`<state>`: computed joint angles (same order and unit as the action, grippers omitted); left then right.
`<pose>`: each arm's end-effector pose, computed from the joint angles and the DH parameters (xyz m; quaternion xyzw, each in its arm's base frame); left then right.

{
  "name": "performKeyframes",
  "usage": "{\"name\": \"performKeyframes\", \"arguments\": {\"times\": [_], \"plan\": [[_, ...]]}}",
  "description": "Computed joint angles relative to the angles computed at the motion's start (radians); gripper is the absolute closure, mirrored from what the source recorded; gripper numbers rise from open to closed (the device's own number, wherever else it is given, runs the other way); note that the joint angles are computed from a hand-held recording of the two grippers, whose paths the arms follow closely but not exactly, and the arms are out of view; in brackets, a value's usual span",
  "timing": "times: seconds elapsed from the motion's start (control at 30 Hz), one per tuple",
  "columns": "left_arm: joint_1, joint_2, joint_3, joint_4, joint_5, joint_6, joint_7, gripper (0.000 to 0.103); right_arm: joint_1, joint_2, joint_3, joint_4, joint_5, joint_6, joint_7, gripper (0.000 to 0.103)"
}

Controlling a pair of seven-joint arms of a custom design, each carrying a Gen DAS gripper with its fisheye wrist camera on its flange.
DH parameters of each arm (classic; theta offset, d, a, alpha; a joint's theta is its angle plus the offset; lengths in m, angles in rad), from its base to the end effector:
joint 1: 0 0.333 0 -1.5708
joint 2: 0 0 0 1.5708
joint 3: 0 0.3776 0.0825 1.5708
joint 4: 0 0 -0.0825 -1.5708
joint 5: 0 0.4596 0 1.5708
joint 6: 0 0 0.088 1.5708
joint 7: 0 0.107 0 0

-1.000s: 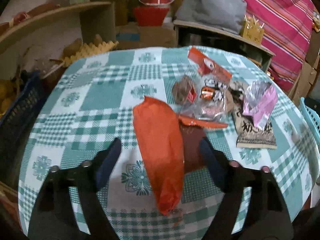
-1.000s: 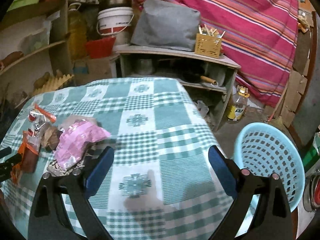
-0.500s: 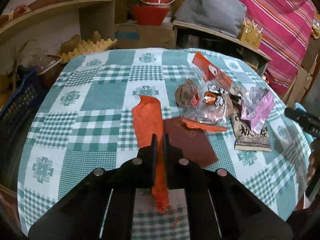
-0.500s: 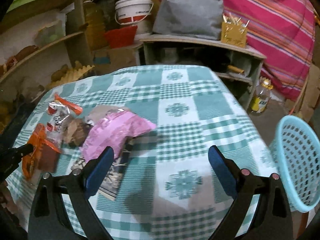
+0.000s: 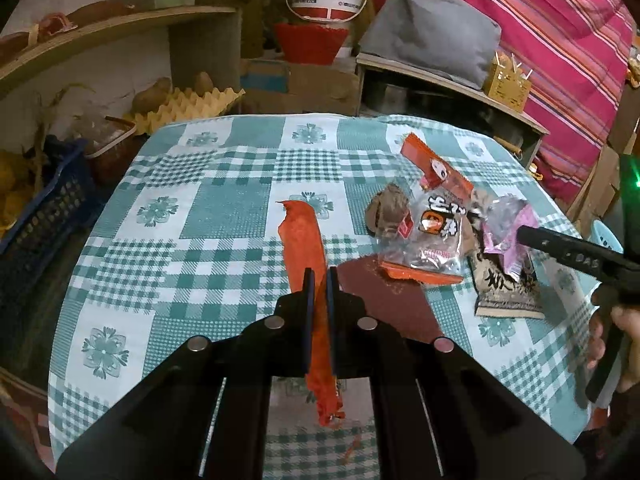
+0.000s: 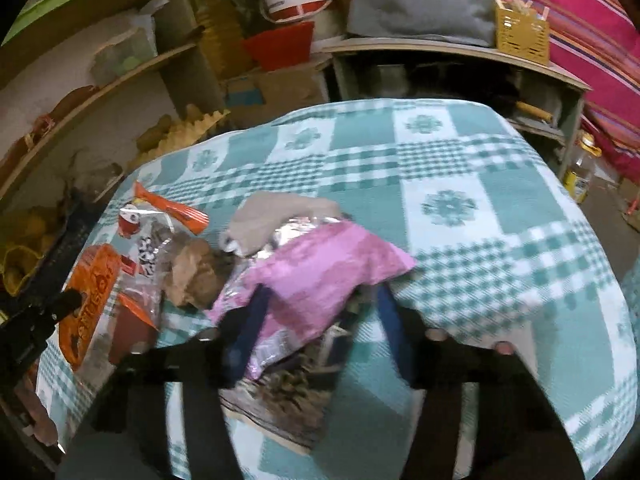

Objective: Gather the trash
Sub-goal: 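Grasp the pink wrapper with the right tool while the left tool holds the orange strip, then carry the orange strip and pink wrapper over the blue basket and open both tools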

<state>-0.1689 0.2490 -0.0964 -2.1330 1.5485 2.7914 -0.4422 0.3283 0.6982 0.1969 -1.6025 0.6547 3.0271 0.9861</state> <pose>0.6061 -0.2109 0.3099 -0.7546 0.5267 -0.2677 0.2855 0.7555 0.3469 0.2936 -0.7680 0.5144 -0.1024 0.3675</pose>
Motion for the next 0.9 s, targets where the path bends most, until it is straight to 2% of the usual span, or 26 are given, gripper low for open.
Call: {"name": "performKeyframes", "arguments": {"times": [0.03,0.07,0.1,0.13,0.17,0.4,0.5,0.63,0.8,0.9], "plan": [[0.001,-0.002,0.001,0.000,0.002,0.001,-0.003,0.099,0.000,0.006,0.006,0.009,-0.006,-0.002,-0.011,0.065],[0.001,-0.006,0.001,0.001,0.008,0.002,-0.011,0.099,-0.001,0.010,0.013,0.014,-0.010,0.004,-0.024,0.078],[0.001,-0.009,0.001,0.002,0.015,0.001,-0.020,0.099,0.000,0.011,0.016,0.013,-0.011,0.013,-0.033,0.086],[0.001,-0.010,0.001,0.003,0.020,0.000,-0.027,0.099,0.006,0.011,0.016,0.012,-0.014,0.031,-0.040,0.087],[0.001,-0.012,0.000,0.004,0.026,0.000,-0.035,0.099,0.002,0.011,0.026,0.011,-0.016,0.046,-0.055,0.095],[-0.008,-0.015,-0.010,0.017,0.023,-0.027,-0.032,0.099,-0.033,-0.017,0.082,-0.034,-0.011,0.160,-0.139,0.100],[-0.019,-0.024,-0.015,0.023,0.032,-0.053,-0.035,0.099,-0.045,-0.037,0.089,-0.062,-0.013,0.219,-0.148,0.101],[-0.031,-0.028,-0.023,0.043,0.053,-0.077,-0.048,0.099,-0.053,-0.074,0.069,-0.109,-0.024,0.289,-0.136,0.101],[-0.052,0.014,-0.033,0.115,0.064,-0.071,-0.043,0.099,-0.142,-0.110,0.116,-0.168,-0.067,0.339,-0.107,0.101],[-0.074,0.055,-0.033,0.171,0.054,-0.066,-0.006,0.099,-0.218,-0.135,0.159,-0.214,-0.114,0.369,-0.073,0.101]]}}
